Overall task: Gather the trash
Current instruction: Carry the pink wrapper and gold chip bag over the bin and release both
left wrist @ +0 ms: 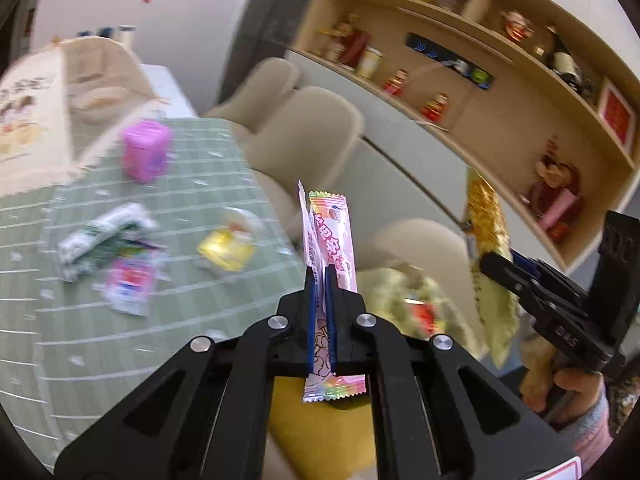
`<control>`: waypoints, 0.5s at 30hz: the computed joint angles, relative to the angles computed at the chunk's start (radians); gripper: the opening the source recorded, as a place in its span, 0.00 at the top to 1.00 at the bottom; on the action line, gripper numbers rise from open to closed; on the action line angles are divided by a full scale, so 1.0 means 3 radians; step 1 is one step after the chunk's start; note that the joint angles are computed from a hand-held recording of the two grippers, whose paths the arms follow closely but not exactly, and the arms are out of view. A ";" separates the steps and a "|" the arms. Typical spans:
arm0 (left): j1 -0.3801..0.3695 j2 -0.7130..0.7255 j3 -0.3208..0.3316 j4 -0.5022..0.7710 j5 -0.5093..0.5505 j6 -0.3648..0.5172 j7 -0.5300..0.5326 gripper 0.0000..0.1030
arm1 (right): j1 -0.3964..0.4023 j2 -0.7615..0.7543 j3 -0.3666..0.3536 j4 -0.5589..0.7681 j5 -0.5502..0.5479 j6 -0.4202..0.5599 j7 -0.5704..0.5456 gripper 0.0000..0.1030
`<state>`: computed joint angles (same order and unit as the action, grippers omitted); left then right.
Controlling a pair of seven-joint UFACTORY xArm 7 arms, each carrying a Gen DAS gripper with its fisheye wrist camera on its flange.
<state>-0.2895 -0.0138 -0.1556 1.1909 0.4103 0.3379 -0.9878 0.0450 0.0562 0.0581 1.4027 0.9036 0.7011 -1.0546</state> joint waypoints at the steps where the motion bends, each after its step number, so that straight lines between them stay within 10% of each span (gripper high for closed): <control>1: -0.0040 0.0142 -0.0038 0.0140 -0.0048 -0.0006 0.0050 0.96 | -0.0052 0.0022 -0.0045 0.0033 0.0023 0.0036 -0.0042 0.70; 15: -0.0765 0.1966 0.0026 0.2323 -0.0771 0.0691 0.0699 0.96 | -0.0723 0.0526 -0.0145 0.0549 0.0061 0.0340 -0.0150 0.70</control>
<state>-0.5190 0.5759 -0.1477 1.8879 0.1789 0.5453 -0.7780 -0.1720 0.2140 0.0144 1.5676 0.9217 0.8032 -1.0996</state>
